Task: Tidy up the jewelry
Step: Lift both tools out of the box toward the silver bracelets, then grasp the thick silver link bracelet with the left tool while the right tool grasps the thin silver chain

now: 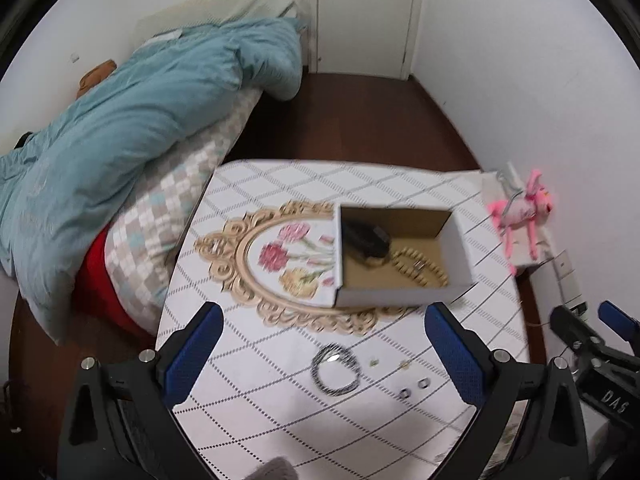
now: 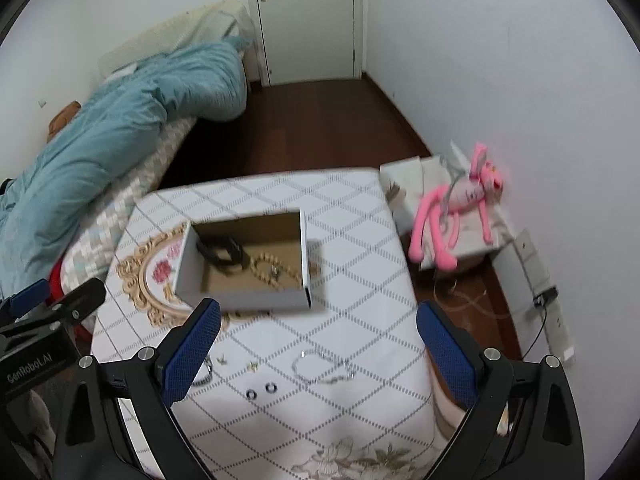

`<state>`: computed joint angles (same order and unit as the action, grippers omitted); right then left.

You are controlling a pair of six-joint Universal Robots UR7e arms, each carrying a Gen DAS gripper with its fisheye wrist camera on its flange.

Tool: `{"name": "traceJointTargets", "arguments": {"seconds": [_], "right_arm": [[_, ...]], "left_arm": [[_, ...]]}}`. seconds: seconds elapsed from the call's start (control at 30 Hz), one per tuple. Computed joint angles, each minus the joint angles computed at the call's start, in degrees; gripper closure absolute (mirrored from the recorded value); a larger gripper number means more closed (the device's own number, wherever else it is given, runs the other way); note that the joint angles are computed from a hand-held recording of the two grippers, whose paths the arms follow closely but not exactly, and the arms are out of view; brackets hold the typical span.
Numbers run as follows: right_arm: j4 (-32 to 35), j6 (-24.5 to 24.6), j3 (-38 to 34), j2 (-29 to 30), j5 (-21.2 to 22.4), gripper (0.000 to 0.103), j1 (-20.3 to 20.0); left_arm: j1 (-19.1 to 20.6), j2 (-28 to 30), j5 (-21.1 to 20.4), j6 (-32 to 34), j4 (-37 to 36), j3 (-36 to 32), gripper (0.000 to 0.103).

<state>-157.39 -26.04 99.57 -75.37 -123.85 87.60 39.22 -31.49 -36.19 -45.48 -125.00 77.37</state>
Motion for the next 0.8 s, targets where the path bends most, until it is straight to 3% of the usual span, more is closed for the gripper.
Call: {"name": "traceJointTargets", "arguments": {"seconds": [0.17,0.3,0.4,0.63,0.73,0.77,0.8], "right_arm": [[1.34,2.65,1.98,0.45,0.31,0.004,-4.28],[0.62,3.33,3.15,1.37,0.33,0.004,-7.4],[0.96,4.25,3.43,2.27,0.73,0.007,-9.41],[1.8,5.9,3.58,4.16,1.11,0.015,-12.47],[1.55,5.88,3.67,4.7,1.02,0.015,-13.01],[1.39,5.82,3.7,4.82,1.04,0.015,-13.19],[1.26,5.68,3.75,4.94,1.12,0.015,-13.29]], "left_arm": [[2.28,0.01,-1.45,-4.95,4.87,2.87,0.0],[5.2,1.09,-5.41,-6.25,5.06,4.08,0.002],[7.09,2.2,-8.88,-4.94,2.74,4.31,0.011],[8.65,5.81,-11.57,-0.33,2.03,1.23,0.029],[8.0,7.05,-9.91,2.75,-0.02,0.94,0.048],[7.79,7.23,-9.78,3.86,-0.98,0.98,0.064],[7.61,7.37,-9.64,4.64,-1.33,0.92,0.086]]}}
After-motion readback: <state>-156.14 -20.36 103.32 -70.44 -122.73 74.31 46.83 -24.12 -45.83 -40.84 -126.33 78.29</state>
